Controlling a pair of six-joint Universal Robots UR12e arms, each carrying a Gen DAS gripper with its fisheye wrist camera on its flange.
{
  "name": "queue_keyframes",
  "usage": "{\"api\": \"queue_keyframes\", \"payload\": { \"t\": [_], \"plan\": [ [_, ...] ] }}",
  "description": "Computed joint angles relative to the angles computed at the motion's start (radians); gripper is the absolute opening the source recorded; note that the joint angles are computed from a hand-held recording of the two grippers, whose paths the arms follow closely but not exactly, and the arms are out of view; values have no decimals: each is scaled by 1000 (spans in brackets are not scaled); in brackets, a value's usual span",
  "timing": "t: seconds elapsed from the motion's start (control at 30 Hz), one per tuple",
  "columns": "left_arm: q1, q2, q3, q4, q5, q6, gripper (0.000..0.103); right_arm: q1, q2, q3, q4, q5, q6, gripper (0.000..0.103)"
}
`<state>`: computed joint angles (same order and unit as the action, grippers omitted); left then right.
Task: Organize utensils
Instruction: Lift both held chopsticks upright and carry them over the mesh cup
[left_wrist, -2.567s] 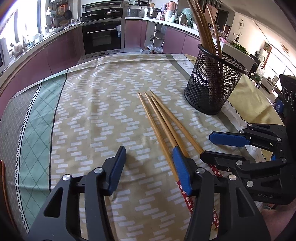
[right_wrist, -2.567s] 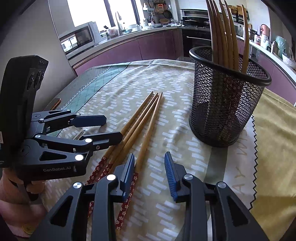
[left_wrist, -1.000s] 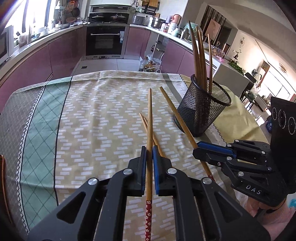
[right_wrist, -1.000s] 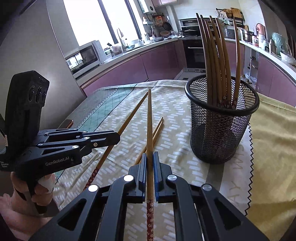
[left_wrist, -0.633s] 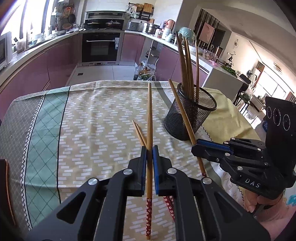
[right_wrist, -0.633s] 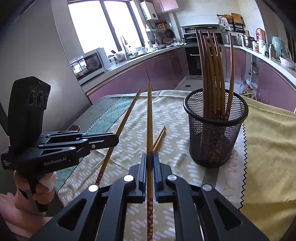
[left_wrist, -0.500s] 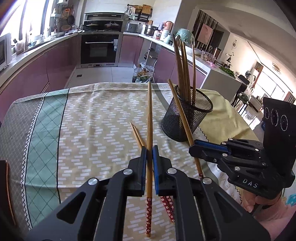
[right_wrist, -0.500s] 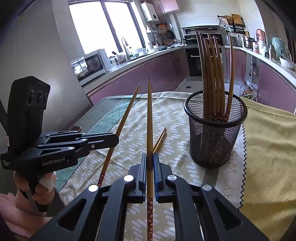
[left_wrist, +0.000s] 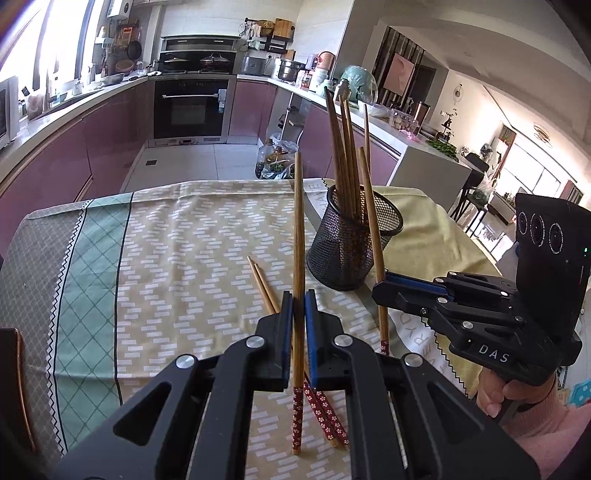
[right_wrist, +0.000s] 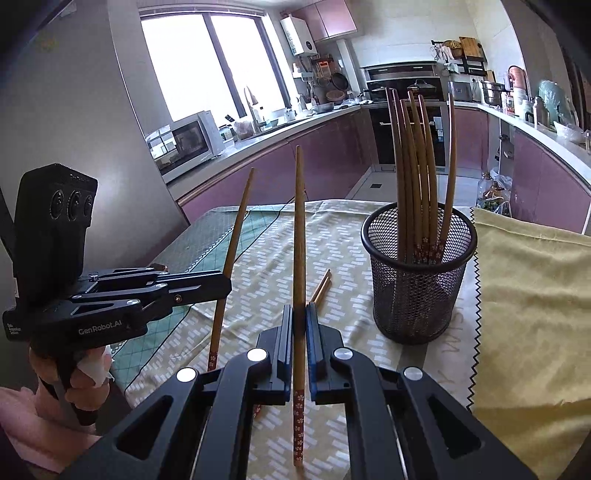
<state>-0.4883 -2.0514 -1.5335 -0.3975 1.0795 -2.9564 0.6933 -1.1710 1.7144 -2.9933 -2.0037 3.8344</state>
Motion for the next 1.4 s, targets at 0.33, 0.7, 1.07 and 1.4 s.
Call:
{"api": "queue_keyframes", "payload": {
  "t": [0.33,0.7,1.07,1.4],
  "plan": [
    [4,12,-7,14,-30,-1,7,5,-7,8,-24,-26,-3,6],
    [11,11,1,27,-81,-11,7,10,-16,15,-45,-64,-5,6],
    [8,6,16,49,-109,-27,7,5,-30,28,-63,-80,-17,6],
    [4,-6,37,58,-129,-36,7,5,-42,34,-68,-109,-33,6]
  ]
}}
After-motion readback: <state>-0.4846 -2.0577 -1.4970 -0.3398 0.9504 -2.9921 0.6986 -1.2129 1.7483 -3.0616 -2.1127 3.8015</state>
